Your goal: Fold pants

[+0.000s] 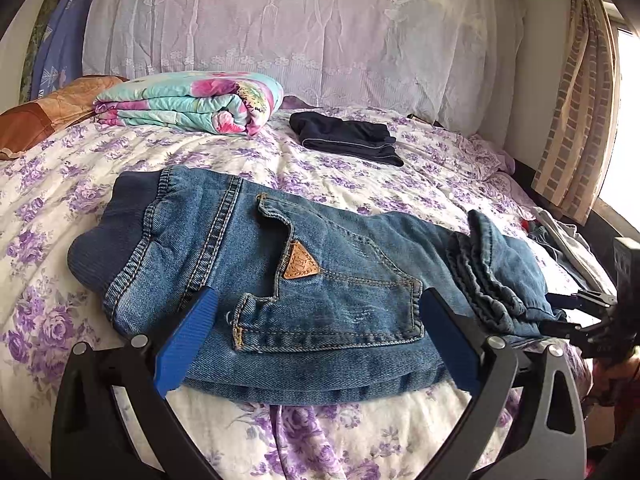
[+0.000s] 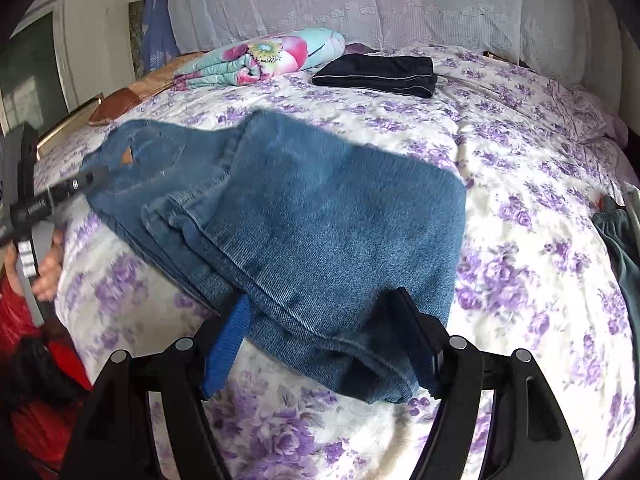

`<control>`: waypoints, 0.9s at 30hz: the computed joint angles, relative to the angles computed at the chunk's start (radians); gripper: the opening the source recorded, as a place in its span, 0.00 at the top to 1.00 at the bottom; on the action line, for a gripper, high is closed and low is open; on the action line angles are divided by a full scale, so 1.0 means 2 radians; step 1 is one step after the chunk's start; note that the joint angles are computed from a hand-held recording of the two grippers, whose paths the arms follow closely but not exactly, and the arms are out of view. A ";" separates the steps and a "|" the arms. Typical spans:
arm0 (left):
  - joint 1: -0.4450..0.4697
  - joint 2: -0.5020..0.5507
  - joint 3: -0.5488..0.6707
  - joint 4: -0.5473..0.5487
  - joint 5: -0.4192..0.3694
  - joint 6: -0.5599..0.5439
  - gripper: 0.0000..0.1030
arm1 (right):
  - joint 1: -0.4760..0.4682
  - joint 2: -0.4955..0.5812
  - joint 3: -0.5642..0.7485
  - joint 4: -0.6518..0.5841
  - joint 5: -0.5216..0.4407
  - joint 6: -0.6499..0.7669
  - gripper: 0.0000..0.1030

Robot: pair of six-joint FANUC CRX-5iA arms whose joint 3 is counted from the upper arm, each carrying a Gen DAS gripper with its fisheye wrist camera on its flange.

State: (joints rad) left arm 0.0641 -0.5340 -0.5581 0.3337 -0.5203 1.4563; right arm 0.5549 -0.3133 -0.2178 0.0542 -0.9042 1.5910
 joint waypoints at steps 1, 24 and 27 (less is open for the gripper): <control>0.001 0.001 0.003 -0.003 -0.004 0.003 0.05 | 0.005 0.001 0.005 0.008 -0.008 -0.008 0.26; 0.167 0.015 -0.050 0.309 -0.183 -0.060 0.05 | -0.013 0.016 0.027 0.019 0.081 -0.049 0.08; 0.159 0.021 -0.048 0.302 -0.162 -0.046 0.05 | -0.037 0.022 0.038 -0.003 0.082 -0.051 0.08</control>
